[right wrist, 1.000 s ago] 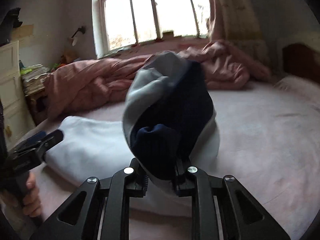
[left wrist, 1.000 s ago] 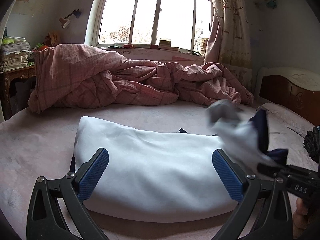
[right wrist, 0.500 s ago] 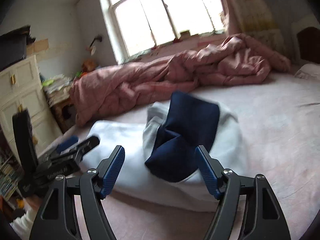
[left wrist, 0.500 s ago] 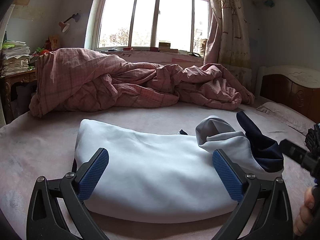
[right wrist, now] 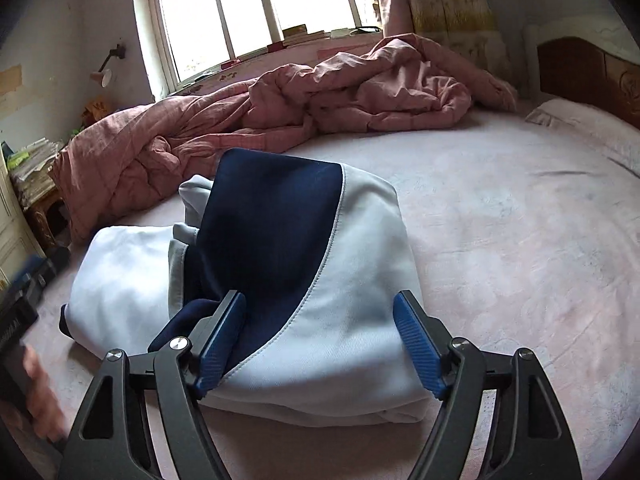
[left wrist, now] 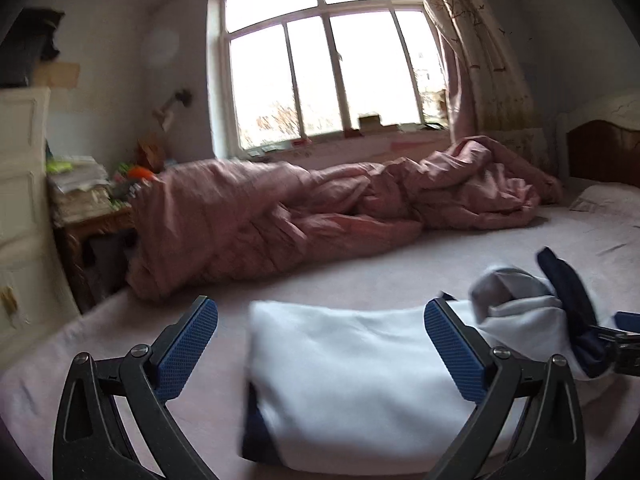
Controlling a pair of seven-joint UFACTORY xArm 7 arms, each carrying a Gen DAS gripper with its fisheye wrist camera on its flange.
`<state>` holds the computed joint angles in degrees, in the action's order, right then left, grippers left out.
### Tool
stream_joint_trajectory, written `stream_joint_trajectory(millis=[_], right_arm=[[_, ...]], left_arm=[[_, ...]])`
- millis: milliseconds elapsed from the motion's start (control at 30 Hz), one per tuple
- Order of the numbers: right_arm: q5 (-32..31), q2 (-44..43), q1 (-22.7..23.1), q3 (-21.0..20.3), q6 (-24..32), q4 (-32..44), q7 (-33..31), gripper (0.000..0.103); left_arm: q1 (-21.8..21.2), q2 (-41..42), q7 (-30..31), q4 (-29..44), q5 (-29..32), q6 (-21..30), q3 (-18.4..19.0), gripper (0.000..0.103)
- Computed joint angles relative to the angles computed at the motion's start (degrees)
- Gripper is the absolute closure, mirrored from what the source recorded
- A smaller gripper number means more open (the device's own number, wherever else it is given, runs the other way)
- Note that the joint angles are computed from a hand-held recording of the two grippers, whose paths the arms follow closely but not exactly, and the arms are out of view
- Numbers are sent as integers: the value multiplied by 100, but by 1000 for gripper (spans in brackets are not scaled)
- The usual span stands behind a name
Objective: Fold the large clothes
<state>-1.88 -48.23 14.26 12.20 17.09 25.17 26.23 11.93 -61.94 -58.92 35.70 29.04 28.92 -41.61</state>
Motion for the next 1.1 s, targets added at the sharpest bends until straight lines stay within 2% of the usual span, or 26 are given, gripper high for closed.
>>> stream_joint_trajectory(millis=[100,267,400,467,533,567,600,733,800,833,867,900,933,967,1033,1100], right_arm=[[38,-7,48,-57,-73,-64,-4,25],[-30,55,-59,12,-12,45,-2,24],[11,54,-1,-66,-24,65,-44,22],[32,41,9,-88,-37,50,-53,22],[41,42,-2,-88,-18,58,-55,21],[41,44,-16,-82,0,65,-50,19],[52,50,-20,-89,19,69,-43,17],[118,36,43,-145,-30,38,-61,17],[100,35,10,-102,-6,50,-51,17],[82,29,-10,-86,1,49,-54,17],[60,25,-32,-60,22,56,-53,17],[38,2,-53,-29,18,49,-43,17],[24,-72,-34,-38,-99,-12,-62,17],[26,-132,33,-75,-255,-79,-108,20],[51,-386,324,-275,-934,-388,-322,40],[120,-388,819,-658,-1406,-528,-651,66]], left_arm=[[-286,162,90,-211,-319,46,733,0],[-488,755,-120,-336,-982,724,1616,0],[-1365,1277,316,-760,-1750,236,2843,0],[-1780,1426,621,-932,-2170,-62,3251,1],[-2459,1587,1173,-1082,-2773,-499,3827,1],[-2706,1631,1356,-1099,-3014,-615,3972,1],[-2777,1678,1453,-1088,-3131,-670,3970,1],[-2548,2014,1689,-868,-3114,-564,3539,1],[-2346,2196,1706,-678,-2925,-354,3222,1],[-2403,2186,1781,-686,-2923,-446,3202,14],[-2654,2171,2024,-741,-3072,-634,3411,31],[-2712,2147,2078,-756,-3149,-739,3431,37],[-2701,2156,2089,-749,-3182,-839,3399,48],[-2555,2123,2015,-740,-3123,-892,3266,56],[-2152,1947,1591,-792,-3007,-1077,2914,67],[-2223,1796,1558,-899,-3019,-1485,2975,74]])
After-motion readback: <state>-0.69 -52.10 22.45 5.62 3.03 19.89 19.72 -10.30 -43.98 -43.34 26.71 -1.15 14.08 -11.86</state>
